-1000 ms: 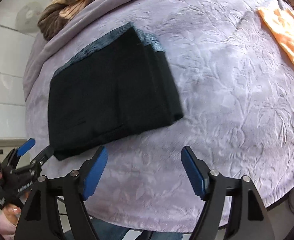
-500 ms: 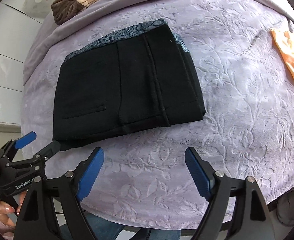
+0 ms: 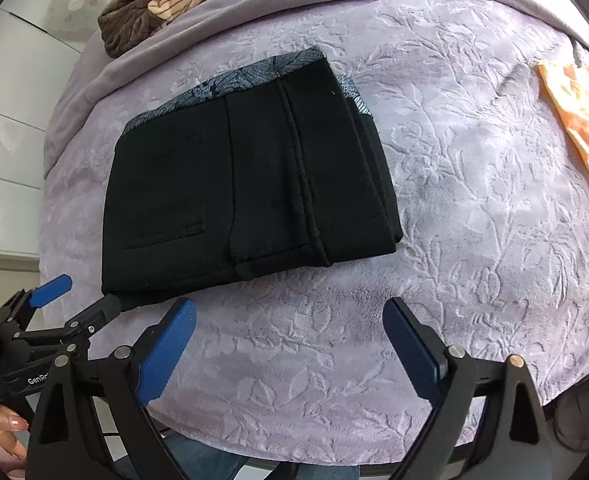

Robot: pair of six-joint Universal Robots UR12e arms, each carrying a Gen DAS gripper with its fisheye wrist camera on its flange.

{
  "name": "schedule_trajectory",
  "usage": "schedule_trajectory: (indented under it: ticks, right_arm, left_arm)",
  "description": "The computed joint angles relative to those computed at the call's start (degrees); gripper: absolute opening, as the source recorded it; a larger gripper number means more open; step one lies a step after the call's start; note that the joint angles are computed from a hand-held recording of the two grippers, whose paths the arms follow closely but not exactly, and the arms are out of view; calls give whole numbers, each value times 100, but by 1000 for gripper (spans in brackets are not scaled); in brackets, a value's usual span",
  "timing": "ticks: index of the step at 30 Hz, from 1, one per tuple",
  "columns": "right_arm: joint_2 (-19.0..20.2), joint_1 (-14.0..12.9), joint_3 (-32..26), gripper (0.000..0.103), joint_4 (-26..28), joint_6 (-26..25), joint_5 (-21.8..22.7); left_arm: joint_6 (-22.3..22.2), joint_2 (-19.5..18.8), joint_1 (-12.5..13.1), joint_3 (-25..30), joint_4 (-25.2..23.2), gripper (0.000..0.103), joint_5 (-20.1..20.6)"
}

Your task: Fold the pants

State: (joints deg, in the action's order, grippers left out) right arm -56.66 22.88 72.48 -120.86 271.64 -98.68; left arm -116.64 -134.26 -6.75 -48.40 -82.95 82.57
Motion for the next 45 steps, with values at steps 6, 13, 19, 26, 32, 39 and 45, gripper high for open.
schedule_trajectory:
  ticks: [6, 13, 19, 26, 32, 39, 45]
  right_arm:
    - [-58, -39, 109, 96, -83, 4, 67]
    - [-134, -70, 290, 96, -236, 105, 146]
    - [-172, -93, 397, 96, -338, 114, 245]
    - [-207, -134, 521, 96, -455, 139, 356]
    - [-252, -179, 606, 96, -525, 59, 376]
    - [-304, -233, 747, 96, -715, -66, 444]
    - [-411, -309, 927, 96, -808, -317, 514]
  left_arm:
    - [-79, -65, -20, 90, -35, 102, 83]
    - [-289, -189, -50, 246, -52, 102, 229]
    - [-439, -300, -69, 418, -179, 102, 279]
    - [-500, -374, -91, 556, -399, 102, 305]
    - [-547, -412, -120, 614, -413, 102, 332]
    - [-692, -498, -163, 759, -286, 102, 265]
    - [-961, -851, -211, 1290, -466, 102, 398]
